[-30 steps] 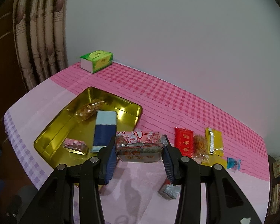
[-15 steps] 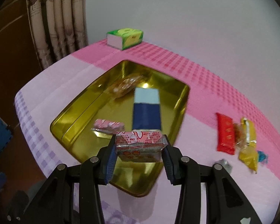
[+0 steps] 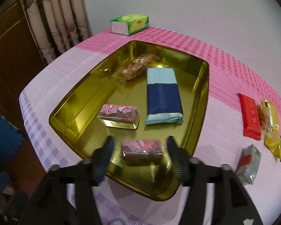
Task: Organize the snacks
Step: 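Lower the pink-and-white cake into the tin box and open the right gripper, then move the left gripper to the silver foil packet and grasp it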
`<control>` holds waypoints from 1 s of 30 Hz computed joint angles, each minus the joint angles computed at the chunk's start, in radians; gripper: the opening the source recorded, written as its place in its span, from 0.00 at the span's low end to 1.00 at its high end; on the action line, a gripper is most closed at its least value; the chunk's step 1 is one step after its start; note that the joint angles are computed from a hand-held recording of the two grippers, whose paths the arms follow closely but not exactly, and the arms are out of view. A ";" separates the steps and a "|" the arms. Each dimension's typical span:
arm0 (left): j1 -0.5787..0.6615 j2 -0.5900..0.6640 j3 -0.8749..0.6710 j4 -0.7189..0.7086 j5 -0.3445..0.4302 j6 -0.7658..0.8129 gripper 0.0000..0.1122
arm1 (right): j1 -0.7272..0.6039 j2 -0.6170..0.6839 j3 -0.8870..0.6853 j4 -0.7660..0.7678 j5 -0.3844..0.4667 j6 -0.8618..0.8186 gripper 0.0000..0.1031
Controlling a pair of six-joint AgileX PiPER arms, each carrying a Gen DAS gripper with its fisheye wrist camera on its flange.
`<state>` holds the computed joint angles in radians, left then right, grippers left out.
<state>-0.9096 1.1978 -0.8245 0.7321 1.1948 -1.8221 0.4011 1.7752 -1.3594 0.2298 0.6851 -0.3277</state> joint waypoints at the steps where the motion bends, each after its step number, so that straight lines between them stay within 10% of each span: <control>1: -0.003 0.004 -0.002 0.001 -0.001 0.002 0.57 | -0.014 -0.016 0.016 0.052 -0.006 -0.048 0.66; 7: -0.025 0.009 -0.001 0.035 -0.051 0.013 0.57 | -0.195 -0.161 0.142 0.346 0.004 -0.356 0.78; 12: -0.044 0.045 -0.017 0.073 -0.249 0.100 0.57 | -0.552 -0.190 0.208 0.462 0.071 -0.574 0.85; 20: -0.027 0.386 -0.292 -0.013 -0.468 0.476 0.57 | -1.138 -0.035 0.199 0.538 0.119 -0.744 0.86; 30: 0.129 0.870 -0.912 -0.310 -0.441 0.961 0.57 | -1.194 -0.057 0.101 0.725 0.278 -0.840 0.90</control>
